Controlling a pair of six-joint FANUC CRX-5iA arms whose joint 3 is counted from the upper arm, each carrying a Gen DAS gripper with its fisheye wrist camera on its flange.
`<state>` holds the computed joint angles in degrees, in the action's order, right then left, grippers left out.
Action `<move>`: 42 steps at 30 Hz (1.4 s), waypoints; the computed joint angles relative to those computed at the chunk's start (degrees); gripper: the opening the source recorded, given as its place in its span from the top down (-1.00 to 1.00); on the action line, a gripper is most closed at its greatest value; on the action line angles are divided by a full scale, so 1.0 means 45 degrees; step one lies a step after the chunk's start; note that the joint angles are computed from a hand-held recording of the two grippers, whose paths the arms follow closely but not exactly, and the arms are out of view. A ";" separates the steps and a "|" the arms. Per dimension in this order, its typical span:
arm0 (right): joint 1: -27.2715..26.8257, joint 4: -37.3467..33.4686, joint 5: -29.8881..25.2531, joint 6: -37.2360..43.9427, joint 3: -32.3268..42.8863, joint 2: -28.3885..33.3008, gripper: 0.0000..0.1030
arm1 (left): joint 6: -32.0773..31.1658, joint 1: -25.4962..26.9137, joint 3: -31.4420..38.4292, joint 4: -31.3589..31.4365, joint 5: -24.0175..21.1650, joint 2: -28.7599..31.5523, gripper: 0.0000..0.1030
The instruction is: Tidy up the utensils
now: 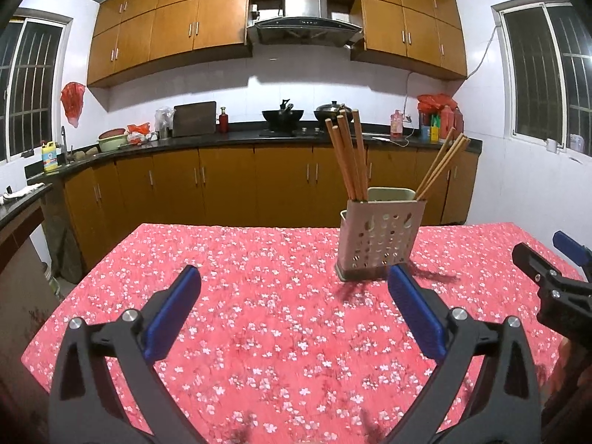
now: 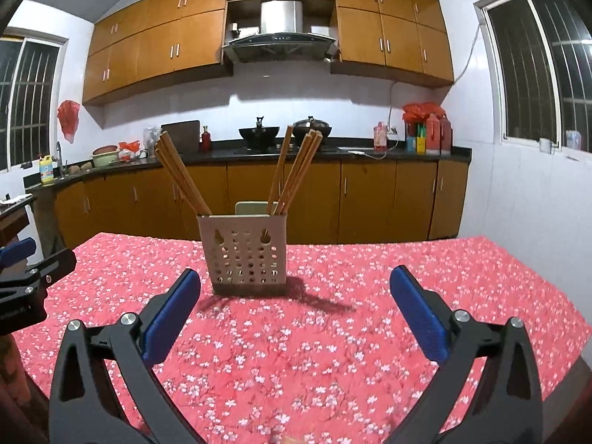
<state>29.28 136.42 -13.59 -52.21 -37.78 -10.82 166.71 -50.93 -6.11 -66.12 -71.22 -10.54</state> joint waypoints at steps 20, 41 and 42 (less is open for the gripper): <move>0.0104 -0.0160 0.0031 0.0232 -0.0399 -0.0077 -0.97 | 0.0419 -0.0213 -0.0193 0.0048 0.0109 0.0280 -0.92; 0.0098 -0.0548 0.0017 0.0479 -0.0468 -0.0065 -0.97 | 0.0485 -0.0132 -0.0046 0.0245 0.0213 0.0547 -0.92; 0.0092 -0.0548 0.0021 0.0490 -0.0469 -0.0067 -0.97 | 0.0512 -0.0150 -0.0032 0.0240 0.0197 0.0573 -0.92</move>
<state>29.69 133.96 -13.50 -50.00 -39.90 -11.13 169.02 -51.61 -6.25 -65.04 -70.34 -7.96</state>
